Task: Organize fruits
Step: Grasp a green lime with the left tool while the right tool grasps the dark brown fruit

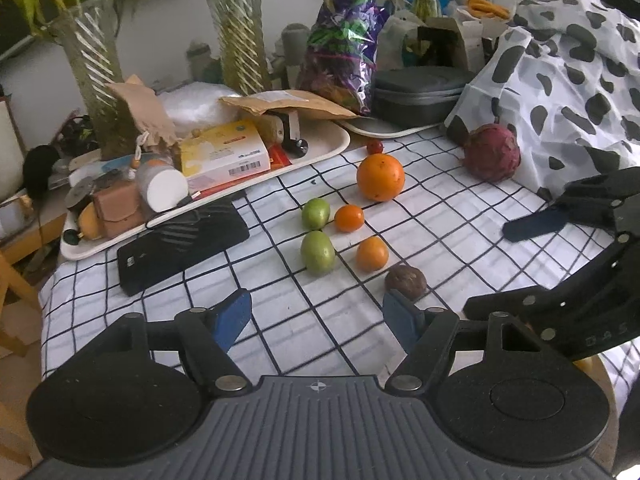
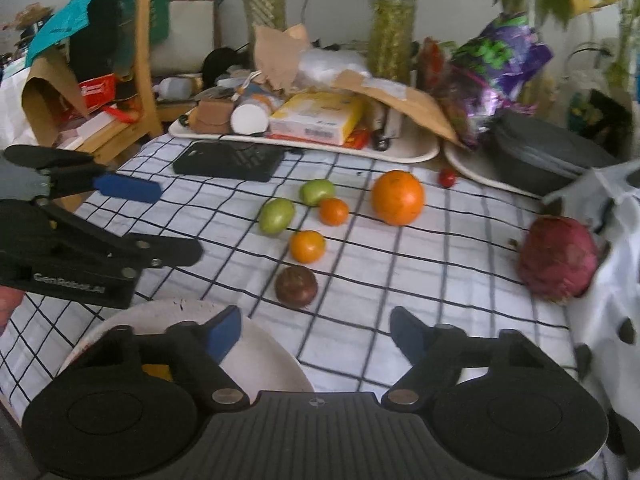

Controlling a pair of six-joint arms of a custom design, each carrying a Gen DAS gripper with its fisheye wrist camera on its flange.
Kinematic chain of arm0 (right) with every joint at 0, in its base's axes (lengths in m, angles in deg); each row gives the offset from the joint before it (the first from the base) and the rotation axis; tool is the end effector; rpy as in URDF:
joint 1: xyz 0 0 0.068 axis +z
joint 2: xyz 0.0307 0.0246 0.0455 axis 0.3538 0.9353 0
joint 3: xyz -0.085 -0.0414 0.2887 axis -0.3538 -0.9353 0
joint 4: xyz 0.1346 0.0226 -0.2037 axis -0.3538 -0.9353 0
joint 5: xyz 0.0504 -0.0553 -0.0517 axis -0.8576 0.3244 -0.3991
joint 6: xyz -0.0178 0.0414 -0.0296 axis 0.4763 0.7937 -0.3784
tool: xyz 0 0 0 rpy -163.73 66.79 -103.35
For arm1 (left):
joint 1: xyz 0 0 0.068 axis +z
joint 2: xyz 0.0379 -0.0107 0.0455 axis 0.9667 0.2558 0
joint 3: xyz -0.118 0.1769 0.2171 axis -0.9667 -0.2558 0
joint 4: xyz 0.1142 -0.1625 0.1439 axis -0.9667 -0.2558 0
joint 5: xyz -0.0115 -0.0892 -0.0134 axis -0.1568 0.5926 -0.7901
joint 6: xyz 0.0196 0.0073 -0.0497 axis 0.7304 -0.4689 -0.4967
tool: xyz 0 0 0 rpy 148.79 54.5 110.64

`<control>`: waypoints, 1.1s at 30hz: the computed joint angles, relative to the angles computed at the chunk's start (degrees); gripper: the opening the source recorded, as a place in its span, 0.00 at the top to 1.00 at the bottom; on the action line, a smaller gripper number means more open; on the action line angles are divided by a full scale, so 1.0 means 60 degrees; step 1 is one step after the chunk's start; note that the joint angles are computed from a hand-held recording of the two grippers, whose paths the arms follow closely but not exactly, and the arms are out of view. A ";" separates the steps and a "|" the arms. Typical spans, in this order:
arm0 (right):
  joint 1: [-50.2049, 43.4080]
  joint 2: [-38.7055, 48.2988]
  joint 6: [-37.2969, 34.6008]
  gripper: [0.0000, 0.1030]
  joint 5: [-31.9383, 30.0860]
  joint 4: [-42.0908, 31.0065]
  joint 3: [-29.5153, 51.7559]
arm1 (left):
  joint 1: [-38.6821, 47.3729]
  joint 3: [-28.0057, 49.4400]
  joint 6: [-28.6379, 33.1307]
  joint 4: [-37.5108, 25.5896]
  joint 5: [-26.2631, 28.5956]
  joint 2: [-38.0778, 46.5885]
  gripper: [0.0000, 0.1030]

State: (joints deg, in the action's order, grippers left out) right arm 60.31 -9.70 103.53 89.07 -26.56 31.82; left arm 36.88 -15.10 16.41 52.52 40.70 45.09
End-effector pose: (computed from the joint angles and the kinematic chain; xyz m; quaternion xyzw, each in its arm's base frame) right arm 0.1610 0.1147 0.2293 0.0074 0.9268 0.0339 0.3739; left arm 0.2539 -0.2044 0.2411 0.4091 0.8294 -0.1232 0.3600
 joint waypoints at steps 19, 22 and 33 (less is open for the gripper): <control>-0.1892 0.2798 -0.2720 0.69 -0.2270 0.1721 0.0788 | 0.0732 0.1852 0.0216 -0.0497 0.1182 0.1927 0.32; -0.2042 0.2537 -0.2767 0.69 -0.2357 0.1715 0.0683 | 0.0712 0.2018 0.0231 -0.0500 0.1461 0.2151 0.32; -0.2791 0.1526 -0.3006 0.69 -0.2590 0.1501 0.0292 | 0.0776 0.3205 -0.0555 -0.0833 0.2107 0.3529 0.62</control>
State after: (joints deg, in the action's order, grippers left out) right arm 43.56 -0.55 85.50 73.53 -17.56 33.57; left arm 41.54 4.13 13.08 47.52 53.35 66.26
